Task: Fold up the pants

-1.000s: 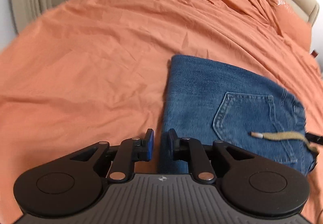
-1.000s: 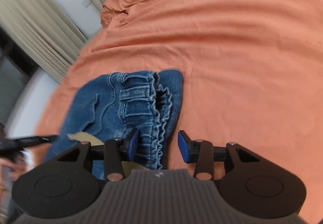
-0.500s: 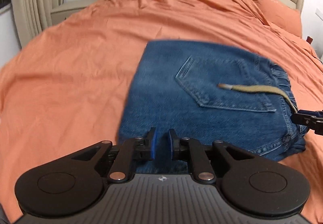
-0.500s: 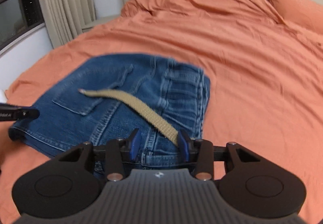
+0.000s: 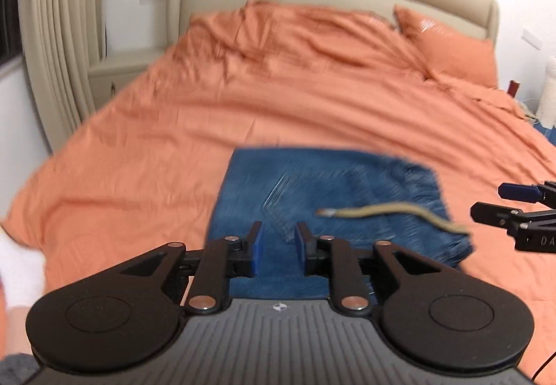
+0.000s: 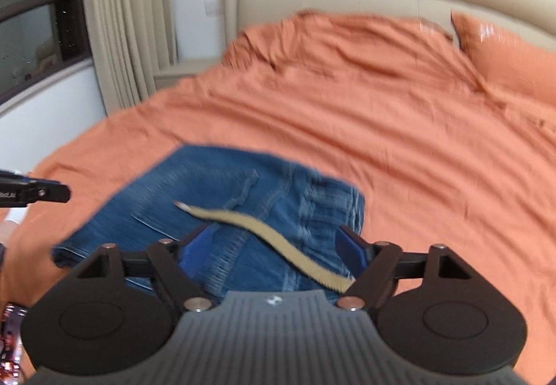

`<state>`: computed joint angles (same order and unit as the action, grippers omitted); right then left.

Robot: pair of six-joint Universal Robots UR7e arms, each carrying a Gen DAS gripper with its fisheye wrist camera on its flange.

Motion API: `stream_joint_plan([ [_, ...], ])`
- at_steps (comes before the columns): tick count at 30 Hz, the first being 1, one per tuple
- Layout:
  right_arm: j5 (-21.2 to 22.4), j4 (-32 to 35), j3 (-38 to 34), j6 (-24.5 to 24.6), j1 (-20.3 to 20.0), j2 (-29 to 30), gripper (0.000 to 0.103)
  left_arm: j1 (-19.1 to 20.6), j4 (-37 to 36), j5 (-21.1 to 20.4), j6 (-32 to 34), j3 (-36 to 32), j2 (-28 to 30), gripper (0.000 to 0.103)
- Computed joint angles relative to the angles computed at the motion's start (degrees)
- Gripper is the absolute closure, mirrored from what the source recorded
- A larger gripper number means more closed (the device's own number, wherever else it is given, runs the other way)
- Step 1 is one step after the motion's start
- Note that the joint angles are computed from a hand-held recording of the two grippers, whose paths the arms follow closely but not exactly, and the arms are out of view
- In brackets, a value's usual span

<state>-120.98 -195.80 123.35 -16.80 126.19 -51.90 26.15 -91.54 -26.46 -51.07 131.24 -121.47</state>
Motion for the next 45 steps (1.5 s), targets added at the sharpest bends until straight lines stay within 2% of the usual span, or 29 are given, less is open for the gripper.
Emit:
stream_joint_plan([
  [4, -1.59, -3.78, 2.15, -1.01, 5.02, -3.3, 0.022, -9.61, 18.29, 2.42, -16.63, -3.57, 0.18, 0.076],
  [8, -5.78, -4.43, 3.46, 0.22, 10.19, -6.05, 0.021, -18.33, 35.89, 2.81, -33.61, -7.54, 1.82, 0.076],
  [10, -7.88, -5.9, 4.25, 0.39, 12.39, -6.82, 0.021, -21.84, 45.78, 2.24, -44.2, -10.2, 4.32, 0.076],
  [13, -10.49, -6.0, 5.29, 2.46, 15.5, -8.32, 0.021, -26.37, 49.54, 0.75, -50.31, -11.73, 5.14, 0.072],
  [15, -12.52, -7.33, 6.11, 4.0, 17.63, -8.93, 0.021, -28.66, 48.8, -0.69, -50.7, -12.06, 5.14, 0.066],
  [17, -13.73, -7.08, 7.04, 5.57, 19.45, -10.08, 0.021, -30.53, 51.96, -2.48, -54.91, -12.95, 6.57, 0.053],
  [18, -14.58, -5.62, 7.31, 6.91, 20.24, -10.75, 0.021, -31.56, 54.01, -3.08, -57.46, -12.97, 6.88, 0.049],
  [20, -15.66, -3.42, 8.05, 9.92, 21.42, -11.85, 0.021, -33.64, 58.12, -4.2, -62.38, -12.34, 7.31, 0.034],
  [22, -15.78, -1.09, 9.03, 13.4, 22.12, -12.91, 0.021, -35.05, 61.56, -5.99, -65.81, -11.18, 8.42, 0.027],
  [25, -16.73, 1.2, 9.79, 16.75, 22.68, -12.78, 0.021, -34.68, 63.33, -9.46, -67.29, -9.42, 10.97, 0.023],
  [27, -17.68, 0.9, 10.12, 16.4, 22.73, -11.59, 0.021, -32.87, 62.46, -11.37, -67.66, -8.39, 12.72, 0.023],
  [33, -18.55, -2.26, 11.48, 18.1, 20.45, -7.55, 0.021, -27.45, 52.96, -11.32, -62.69, -3.14, 10.82, 0.023],
  [36, -18.28, -4.42, 12.34, 16.68, 19.1, -5.4, 0.021, -25.79, 49.97, -11.26, -60.3, -1.36, 10.4, 0.023],
  [45, -18.99, -5.64, 12.29, 16.73, 17.36, -2.23, 0.021, -24.95, 45.61, -13.05, -56.72, 1.2, 8.55, 0.022],
])
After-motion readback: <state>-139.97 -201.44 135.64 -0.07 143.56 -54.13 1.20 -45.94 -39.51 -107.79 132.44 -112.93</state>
